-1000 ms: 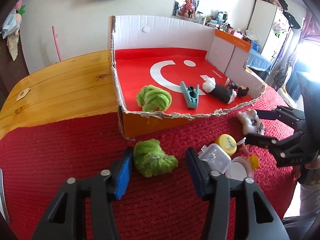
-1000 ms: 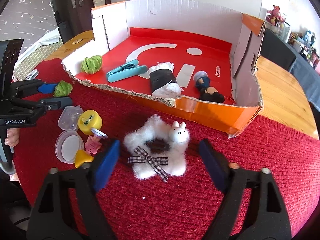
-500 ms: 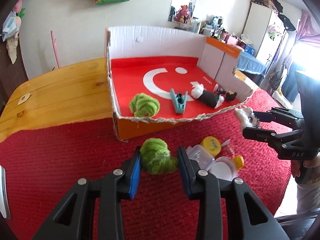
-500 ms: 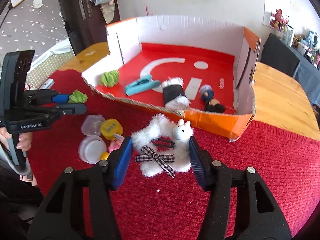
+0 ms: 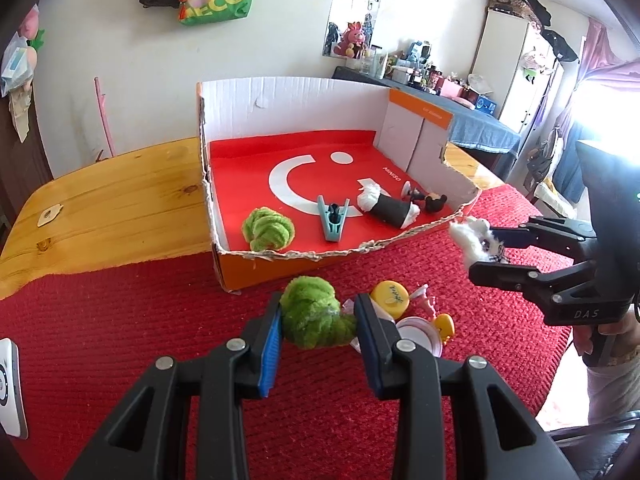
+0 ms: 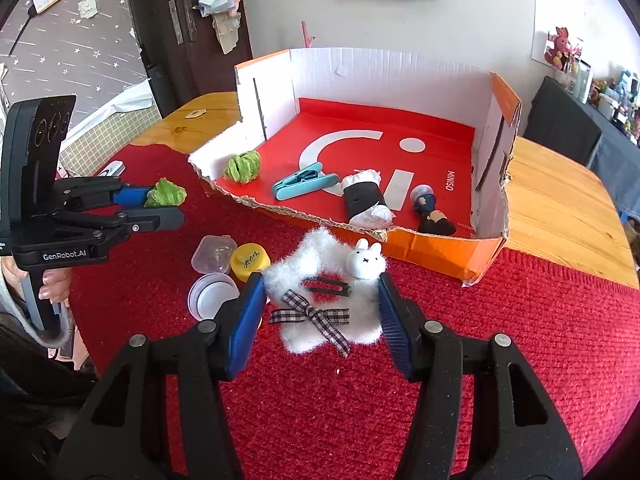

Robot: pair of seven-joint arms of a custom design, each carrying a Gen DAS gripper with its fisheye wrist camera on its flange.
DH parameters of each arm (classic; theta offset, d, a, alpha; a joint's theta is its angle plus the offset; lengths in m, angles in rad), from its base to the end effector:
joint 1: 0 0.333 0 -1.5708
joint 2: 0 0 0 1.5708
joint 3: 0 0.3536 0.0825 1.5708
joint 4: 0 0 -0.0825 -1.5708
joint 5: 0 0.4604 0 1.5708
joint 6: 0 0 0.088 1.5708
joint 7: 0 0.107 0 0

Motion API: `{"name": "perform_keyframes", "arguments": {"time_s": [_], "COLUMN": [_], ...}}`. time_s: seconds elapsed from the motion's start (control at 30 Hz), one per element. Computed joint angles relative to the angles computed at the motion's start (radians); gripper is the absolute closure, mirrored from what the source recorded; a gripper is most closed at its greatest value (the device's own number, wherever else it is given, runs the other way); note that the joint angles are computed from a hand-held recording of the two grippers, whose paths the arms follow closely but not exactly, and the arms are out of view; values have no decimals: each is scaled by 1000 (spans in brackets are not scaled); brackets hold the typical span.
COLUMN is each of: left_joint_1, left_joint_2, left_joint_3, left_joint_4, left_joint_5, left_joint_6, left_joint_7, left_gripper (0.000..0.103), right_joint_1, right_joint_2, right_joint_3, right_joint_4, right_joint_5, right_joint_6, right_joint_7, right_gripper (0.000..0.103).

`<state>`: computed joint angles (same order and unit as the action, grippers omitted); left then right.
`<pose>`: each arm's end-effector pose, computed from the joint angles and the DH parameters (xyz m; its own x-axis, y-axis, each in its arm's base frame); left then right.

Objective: Organize objects
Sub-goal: 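Grasp the green yarn bundle with the left tool while the right tool grasps the white plush bunny, then carry the yarn into the box with the left tool while the right tool carries the bunny in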

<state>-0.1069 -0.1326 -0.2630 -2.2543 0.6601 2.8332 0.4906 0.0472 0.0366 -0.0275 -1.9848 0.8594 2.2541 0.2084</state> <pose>0.5486 -0.2508 0.4870 0.0757 -0.9863 0.1468 -0.6970 -0.1577 -0.6996 0.6597 0.0339 0.4818 0.8021 -0.5874 -0.1078 -0.4935 -0.5503 -0.6735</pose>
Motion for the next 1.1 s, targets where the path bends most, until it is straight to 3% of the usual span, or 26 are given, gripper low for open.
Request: {"name": "perform_keyframes", "arguments": {"time_s": [0.37,0.5,0.73,1.1], "left_joint_1": [2,-10,-13,-42], "left_joint_2": [-12,-5,41,194], "left_joint_3": [-5,9,17,81], "left_joint_4": [5,14,102,297], "left_joint_5": [14,-58,-57,-162], "left_joint_6": [5,26,-25,-153], "left_joint_7": [-6,63,143,333], "left_gripper": [67,67,67,67], "right_joint_1": [-3,-2,4,28], "right_joint_2": [-4,-3,33,240], "right_joint_3": [-3,-1,10,67], "right_joint_4": [9,26,104,356], "right_joint_5": [20,29,32,-196], "right_joint_6": [-26,-24,-9,72], "right_joint_7": [-12,-16,-12,193], "right_gripper": [49,49,49,49]}}
